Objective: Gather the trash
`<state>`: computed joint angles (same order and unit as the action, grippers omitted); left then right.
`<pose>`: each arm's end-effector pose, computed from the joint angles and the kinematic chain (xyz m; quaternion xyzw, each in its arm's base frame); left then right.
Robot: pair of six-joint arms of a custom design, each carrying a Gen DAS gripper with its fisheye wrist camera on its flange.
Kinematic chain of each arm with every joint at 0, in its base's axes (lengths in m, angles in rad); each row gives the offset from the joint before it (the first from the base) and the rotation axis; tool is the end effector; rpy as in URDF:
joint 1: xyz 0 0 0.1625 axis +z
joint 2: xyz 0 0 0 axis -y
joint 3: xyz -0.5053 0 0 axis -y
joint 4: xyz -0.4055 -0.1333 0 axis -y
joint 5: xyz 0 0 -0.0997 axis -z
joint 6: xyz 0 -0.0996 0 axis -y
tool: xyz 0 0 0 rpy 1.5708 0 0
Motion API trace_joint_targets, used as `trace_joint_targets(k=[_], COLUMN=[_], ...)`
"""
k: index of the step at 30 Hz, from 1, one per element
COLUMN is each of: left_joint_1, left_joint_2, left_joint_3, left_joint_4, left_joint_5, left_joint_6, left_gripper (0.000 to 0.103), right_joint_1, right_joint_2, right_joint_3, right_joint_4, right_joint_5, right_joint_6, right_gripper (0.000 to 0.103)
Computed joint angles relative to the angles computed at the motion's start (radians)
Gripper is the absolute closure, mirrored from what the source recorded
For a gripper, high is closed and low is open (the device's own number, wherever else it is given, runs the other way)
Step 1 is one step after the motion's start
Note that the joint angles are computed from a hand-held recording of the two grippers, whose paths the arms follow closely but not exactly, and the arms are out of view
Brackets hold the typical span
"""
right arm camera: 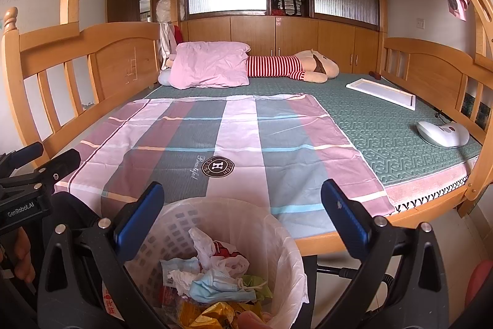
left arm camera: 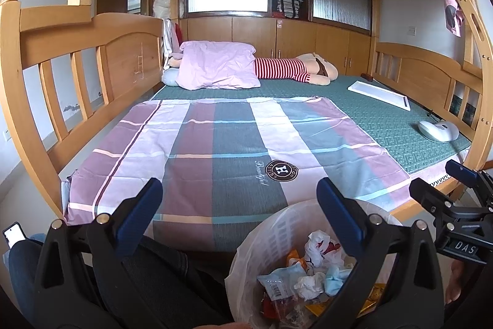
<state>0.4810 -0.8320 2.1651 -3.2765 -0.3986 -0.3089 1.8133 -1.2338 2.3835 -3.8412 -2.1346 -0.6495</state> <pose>-0.3770 -0.4506 0.1422 0.2169 0.7961 -0.4680 0.3166 0.1863 -0.4196 0.3224 0.2176 -0.7978 0.4524 0.3339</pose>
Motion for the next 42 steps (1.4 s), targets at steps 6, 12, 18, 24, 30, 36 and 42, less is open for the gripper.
trace_joint_targets(k=[6,12,18,24,30,36,42], left_joint_1=[0.003,0.004,0.007,0.006,0.007,0.016,0.036], left_joint_2=[-0.003,-0.003,-0.006,-0.004,-0.006,-0.015,-0.039], left_joint_3=[-0.001,-0.002,-0.002,-0.003,-0.005,-0.006,-0.006], left_joint_4=[0.022,0.034,0.054,0.066,0.080,0.128,0.217], left_joint_5=[-0.001,-0.003,-0.004,-0.005,-0.006,-0.016,-0.025], left_joint_6=[-0.019,-0.029,-0.050,-0.059,-0.074,-0.118,-0.219], left_gripper=[0.004,0.004,0.004,0.003,0.004,0.003,0.004], right_joint_1=[0.000,0.001,0.000,-0.002,-0.003,-0.003,0.003], right_joint_2=[0.000,0.001,0.008,0.009,0.009,0.010,0.015], right_joint_3=[-0.002,0.000,0.000,0.001,0.002,0.003,-0.007], right_joint_4=[0.004,0.001,-0.007,-0.009,-0.009,-0.016,-0.021], right_joint_5=[-0.002,-0.004,-0.005,-0.003,-0.003,-0.001,0.000], right_joint_6=[0.001,0.002,0.000,0.004,0.004,0.003,0.005], right_gripper=[0.004,0.004,0.004,0.004,0.004,0.004,0.004])
